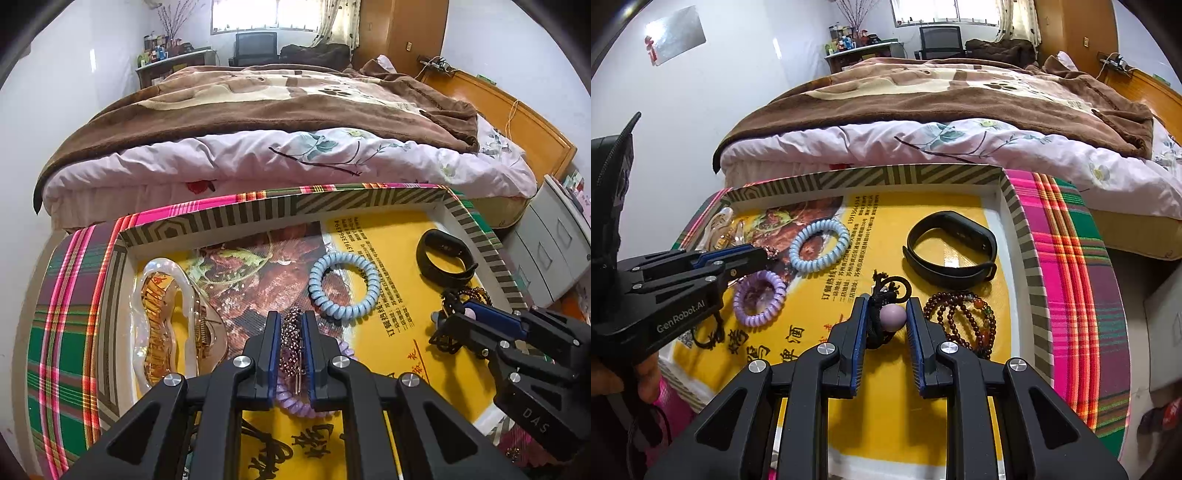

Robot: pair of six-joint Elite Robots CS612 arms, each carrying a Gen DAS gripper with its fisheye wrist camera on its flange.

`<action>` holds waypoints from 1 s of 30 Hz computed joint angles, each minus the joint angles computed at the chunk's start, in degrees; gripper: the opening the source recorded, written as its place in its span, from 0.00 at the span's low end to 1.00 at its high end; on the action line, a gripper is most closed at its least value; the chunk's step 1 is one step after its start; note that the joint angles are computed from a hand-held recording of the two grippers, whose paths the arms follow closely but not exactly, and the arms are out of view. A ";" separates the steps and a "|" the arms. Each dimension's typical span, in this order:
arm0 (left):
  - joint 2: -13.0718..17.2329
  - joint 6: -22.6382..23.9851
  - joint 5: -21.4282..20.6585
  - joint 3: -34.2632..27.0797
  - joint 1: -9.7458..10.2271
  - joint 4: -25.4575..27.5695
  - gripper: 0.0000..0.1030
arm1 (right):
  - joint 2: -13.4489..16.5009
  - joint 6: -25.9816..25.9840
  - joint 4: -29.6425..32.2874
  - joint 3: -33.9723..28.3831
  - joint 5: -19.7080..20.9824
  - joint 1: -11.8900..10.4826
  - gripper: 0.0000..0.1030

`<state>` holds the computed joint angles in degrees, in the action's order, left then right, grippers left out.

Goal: Organize jewelry
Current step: 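Release the rhinestone clip in the tray with the left tool while the right tool releases the black tie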

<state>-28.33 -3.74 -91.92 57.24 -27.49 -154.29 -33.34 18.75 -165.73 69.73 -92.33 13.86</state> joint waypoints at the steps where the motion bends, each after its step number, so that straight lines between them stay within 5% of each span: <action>1: 0.02 -0.21 -0.14 -0.05 0.04 0.01 0.11 | 0.12 0.05 0.13 -0.19 -0.07 0.01 0.21; 7: 0.24 -0.74 -0.03 -0.52 0.12 0.81 0.16 | 0.26 0.35 0.10 -0.44 -0.31 0.03 0.22; 11: 0.04 -0.86 -0.51 -0.18 0.25 0.88 0.41 | 0.26 0.83 -0.03 -0.39 -0.54 0.08 0.23; 18: -1.86 -0.68 -0.39 2.96 0.24 -1.75 0.56 | -0.49 1.96 -2.62 1.30 -0.45 0.17 0.32; 30: -7.68 -0.54 -0.78 12.62 0.06 -8.72 0.57 | -3.67 3.54 -7.81 6.46 -2.29 1.29 0.38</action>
